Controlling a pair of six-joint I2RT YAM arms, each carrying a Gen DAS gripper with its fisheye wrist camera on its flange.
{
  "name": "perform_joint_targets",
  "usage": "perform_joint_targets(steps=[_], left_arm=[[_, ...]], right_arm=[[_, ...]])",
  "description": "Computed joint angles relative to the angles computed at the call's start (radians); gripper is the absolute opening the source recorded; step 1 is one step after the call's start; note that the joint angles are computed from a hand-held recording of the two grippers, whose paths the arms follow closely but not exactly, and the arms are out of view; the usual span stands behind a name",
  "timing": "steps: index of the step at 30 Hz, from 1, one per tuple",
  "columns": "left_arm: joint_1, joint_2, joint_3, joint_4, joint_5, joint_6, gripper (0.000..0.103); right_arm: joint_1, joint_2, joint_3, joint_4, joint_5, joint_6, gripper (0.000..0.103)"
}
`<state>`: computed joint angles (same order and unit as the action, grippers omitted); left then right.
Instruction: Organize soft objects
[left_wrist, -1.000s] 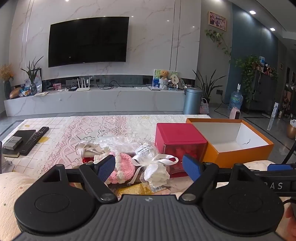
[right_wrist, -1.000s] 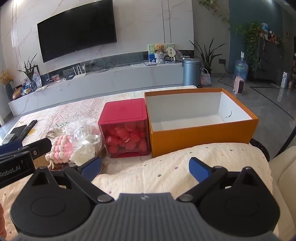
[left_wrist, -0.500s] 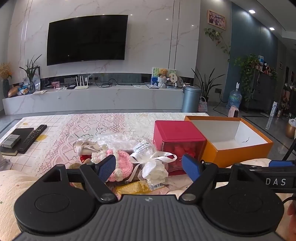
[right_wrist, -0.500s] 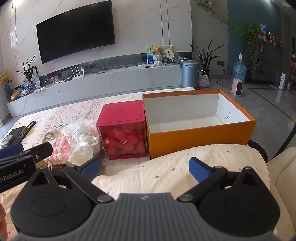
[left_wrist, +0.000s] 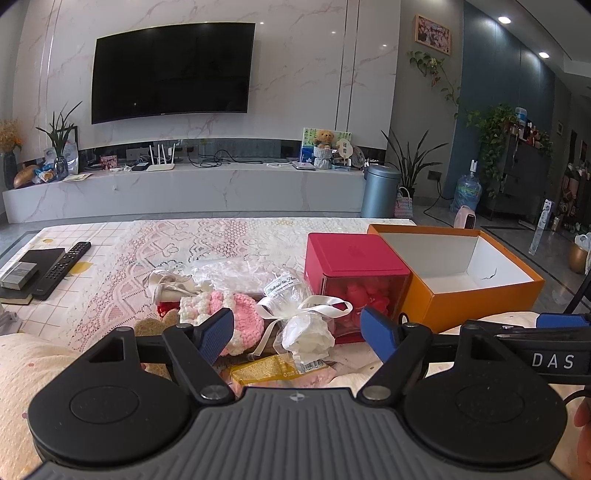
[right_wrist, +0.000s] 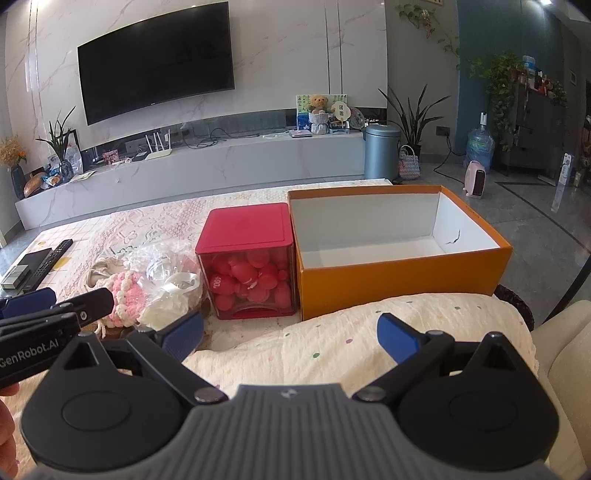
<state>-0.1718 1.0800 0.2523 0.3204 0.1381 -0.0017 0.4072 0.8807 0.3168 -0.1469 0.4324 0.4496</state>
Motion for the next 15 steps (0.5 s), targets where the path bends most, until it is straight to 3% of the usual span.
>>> perform_joint_targets(steps=[15], left_arm=[[-0.004, 0.019, -0.006, 0.018, 0.000, -0.003, 0.092]], right_arm=[[0.003, -0.001, 0.002, -0.006, -0.002, 0.003, 0.099]])
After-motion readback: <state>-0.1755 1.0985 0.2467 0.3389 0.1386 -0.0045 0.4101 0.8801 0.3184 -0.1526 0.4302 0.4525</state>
